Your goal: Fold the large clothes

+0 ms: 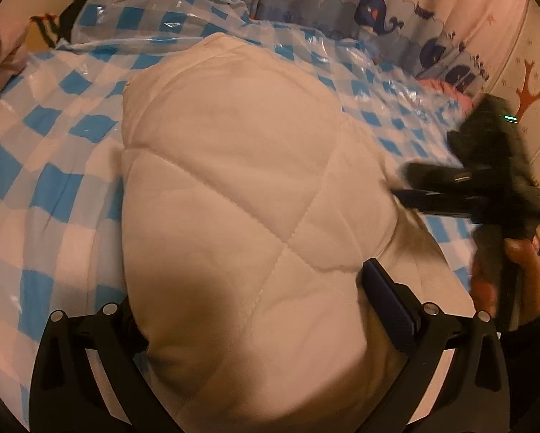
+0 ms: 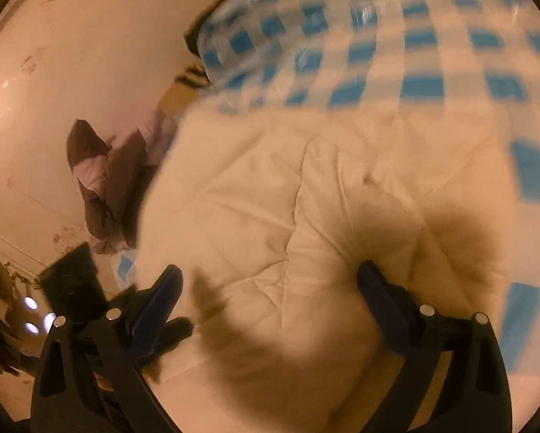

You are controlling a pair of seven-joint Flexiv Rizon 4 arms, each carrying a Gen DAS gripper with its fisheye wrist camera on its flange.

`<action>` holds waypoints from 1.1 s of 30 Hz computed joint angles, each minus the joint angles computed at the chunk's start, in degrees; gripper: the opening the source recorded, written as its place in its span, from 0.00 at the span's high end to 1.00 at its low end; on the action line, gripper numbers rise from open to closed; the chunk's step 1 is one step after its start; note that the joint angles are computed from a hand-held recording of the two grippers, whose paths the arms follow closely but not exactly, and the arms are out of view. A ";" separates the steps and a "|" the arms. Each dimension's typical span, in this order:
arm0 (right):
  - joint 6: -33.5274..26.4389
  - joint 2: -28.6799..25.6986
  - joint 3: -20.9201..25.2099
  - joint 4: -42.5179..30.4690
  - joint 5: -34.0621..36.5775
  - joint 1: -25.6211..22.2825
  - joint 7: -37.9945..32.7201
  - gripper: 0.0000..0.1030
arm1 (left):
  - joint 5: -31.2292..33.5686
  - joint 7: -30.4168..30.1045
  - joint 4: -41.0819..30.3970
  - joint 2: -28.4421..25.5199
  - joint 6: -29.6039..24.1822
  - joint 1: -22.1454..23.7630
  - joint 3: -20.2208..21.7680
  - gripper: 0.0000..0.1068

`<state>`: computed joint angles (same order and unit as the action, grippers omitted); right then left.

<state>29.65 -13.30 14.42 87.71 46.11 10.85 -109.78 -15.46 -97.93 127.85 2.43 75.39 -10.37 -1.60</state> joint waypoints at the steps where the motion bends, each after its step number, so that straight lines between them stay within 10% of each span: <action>1: 3.09 3.64 1.52 2.56 -0.37 -1.52 -2.71 0.09 | 1.97 -1.58 0.20 0.65 0.21 0.29 0.05 0.09; 7: 13.92 12.06 0.50 19.71 -16.05 5.75 1.92 0.06 | 25.05 -21.02 -3.49 3.23 -4.28 4.68 -2.82 0.10; 13: 14.15 16.17 -1.77 19.25 -9.06 4.58 -0.04 0.07 | 51.94 -43.10 -9.76 10.80 -18.54 6.26 -10.22 0.10; 24: 33.81 34.16 6.14 36.49 -32.66 4.16 21.30 0.07 | 50.87 -47.79 -11.88 19.95 -32.05 3.08 -16.56 0.10; 33: 29.82 39.90 6.99 41.81 -41.84 6.58 32.86 0.07 | 46.92 -47.21 -11.23 23.77 -38.53 0.91 -18.92 0.10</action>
<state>59.47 26.60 21.41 129.52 4.27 17.42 -76.92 31.46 -145.14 116.62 26.20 36.86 -9.46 -20.52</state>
